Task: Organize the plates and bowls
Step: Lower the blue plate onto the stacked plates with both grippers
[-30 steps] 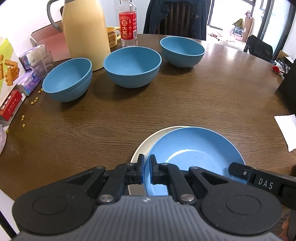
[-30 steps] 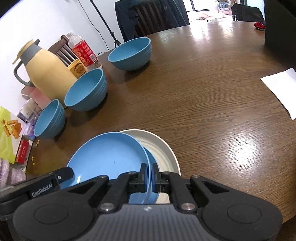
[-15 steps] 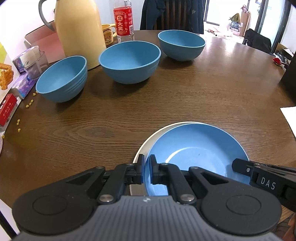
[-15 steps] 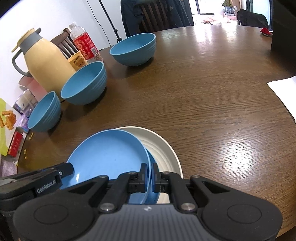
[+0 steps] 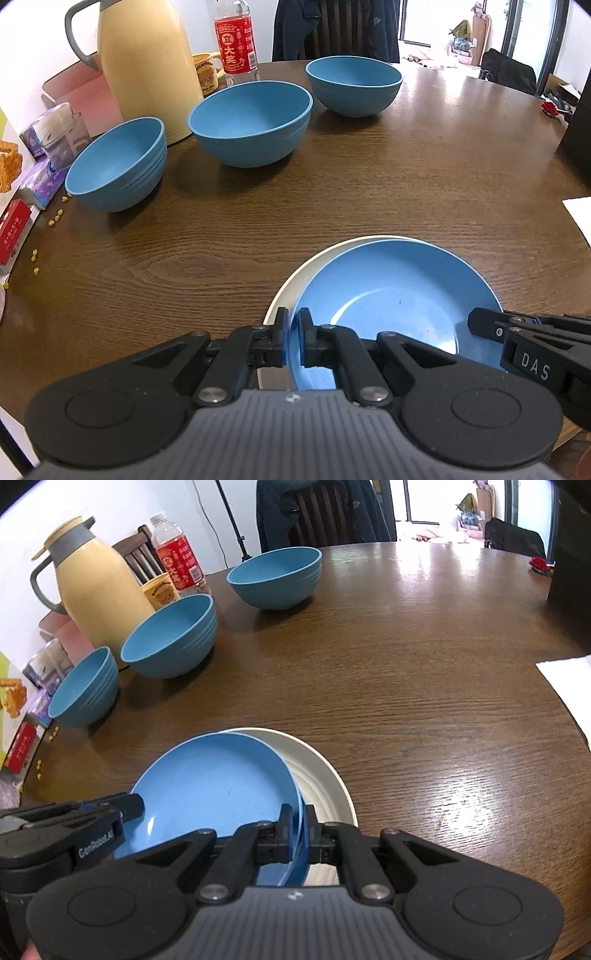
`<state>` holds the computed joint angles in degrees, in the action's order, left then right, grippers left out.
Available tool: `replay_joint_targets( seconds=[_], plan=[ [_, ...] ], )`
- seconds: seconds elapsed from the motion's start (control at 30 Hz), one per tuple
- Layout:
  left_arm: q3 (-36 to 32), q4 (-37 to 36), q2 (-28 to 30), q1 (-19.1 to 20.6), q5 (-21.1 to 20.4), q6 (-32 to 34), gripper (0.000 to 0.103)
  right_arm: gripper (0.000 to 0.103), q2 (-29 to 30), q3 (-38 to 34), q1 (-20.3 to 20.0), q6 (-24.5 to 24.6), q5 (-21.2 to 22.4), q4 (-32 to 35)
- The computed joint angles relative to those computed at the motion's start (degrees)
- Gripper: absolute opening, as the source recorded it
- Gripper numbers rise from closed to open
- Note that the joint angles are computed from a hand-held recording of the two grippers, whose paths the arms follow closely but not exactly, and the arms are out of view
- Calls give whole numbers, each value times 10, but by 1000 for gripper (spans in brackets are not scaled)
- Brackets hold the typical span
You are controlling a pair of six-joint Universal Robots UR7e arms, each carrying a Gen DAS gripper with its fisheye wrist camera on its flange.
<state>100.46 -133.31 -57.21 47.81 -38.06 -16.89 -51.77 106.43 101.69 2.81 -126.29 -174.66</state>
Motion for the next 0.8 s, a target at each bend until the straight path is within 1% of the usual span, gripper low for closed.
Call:
replay_joint_targets(
  seconds=[0.37,0.5,0.8],
  plan=[
    [10,-17,0,1,1,11,6,6,1,3,-2,-10,1,-12],
    [10,-15,-1,2,0,11,6,11,3,1,1,-12,-5,-6],
    [3,3,-1,6,-8,2,8,12,0,0,-2,-6,0,-2]
  ],
)
